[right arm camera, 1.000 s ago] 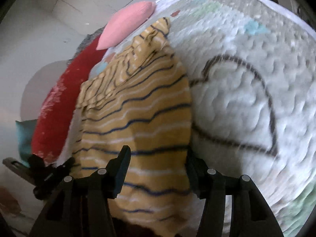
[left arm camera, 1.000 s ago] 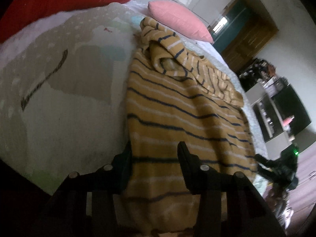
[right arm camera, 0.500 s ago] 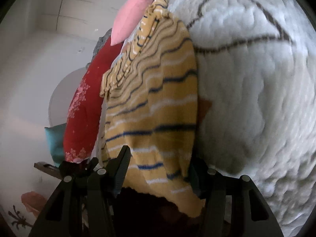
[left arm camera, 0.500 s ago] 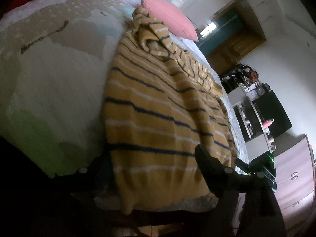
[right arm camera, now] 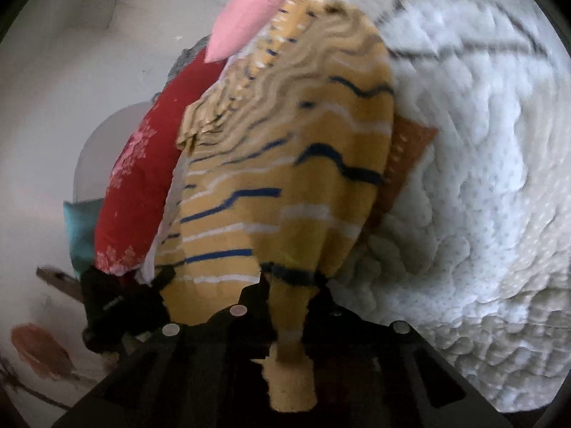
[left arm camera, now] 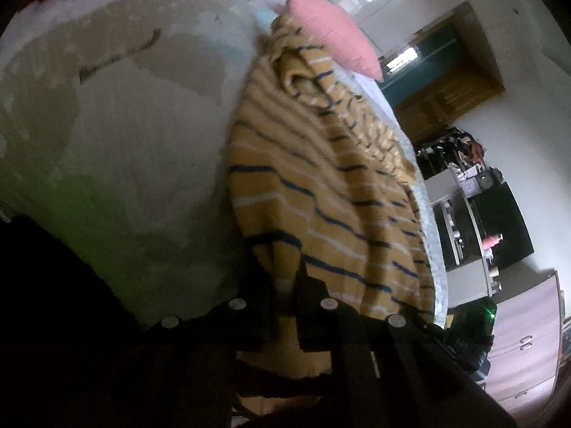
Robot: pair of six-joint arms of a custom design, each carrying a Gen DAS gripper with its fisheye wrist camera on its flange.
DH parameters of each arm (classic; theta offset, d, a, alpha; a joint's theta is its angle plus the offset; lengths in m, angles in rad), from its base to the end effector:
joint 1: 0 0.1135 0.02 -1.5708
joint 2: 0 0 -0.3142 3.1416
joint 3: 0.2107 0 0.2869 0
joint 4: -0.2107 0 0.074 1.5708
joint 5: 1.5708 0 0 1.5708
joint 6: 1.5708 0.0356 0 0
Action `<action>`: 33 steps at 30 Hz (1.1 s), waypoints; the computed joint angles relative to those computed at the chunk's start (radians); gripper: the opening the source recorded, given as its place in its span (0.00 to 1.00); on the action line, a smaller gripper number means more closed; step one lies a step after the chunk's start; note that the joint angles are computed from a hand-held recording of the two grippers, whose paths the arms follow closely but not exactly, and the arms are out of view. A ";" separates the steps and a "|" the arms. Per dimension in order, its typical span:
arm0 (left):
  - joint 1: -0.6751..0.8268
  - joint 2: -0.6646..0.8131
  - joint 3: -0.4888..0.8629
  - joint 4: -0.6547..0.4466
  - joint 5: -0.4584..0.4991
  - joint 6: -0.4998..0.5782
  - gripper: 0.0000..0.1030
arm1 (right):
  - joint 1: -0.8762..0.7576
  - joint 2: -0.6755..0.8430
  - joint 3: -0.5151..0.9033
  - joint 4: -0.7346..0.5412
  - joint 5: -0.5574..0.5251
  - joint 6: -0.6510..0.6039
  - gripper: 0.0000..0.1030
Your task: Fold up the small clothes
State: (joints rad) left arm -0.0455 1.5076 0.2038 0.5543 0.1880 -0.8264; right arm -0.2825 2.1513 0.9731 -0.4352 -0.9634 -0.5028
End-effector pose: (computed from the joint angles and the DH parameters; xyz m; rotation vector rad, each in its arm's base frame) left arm 0.2113 -0.0163 0.0980 -0.8205 2.2518 -0.6449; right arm 0.3453 -0.0698 0.0457 -0.2503 2.5194 1.2434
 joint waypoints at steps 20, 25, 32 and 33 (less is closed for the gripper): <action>0.078 -0.400 0.072 -0.406 -0.009 0.089 0.09 | -0.022 -0.161 0.064 -0.322 -0.071 -0.276 0.11; 0.189 -0.186 0.323 -0.439 0.068 0.174 0.09 | 0.066 -0.129 0.264 -0.316 -0.148 -0.083 0.11; 0.248 0.286 0.839 -0.591 0.075 0.247 0.09 | 0.208 0.041 0.597 -0.068 -0.082 0.380 0.11; 0.251 0.342 0.905 -0.621 0.074 0.256 0.10 | 0.229 0.090 0.669 -0.061 -0.039 0.420 0.11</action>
State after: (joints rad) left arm 0.2052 1.8498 1.1085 -0.0666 0.2618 -0.5704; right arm -0.0531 2.2409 1.6424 -0.4959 -1.0020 -0.0823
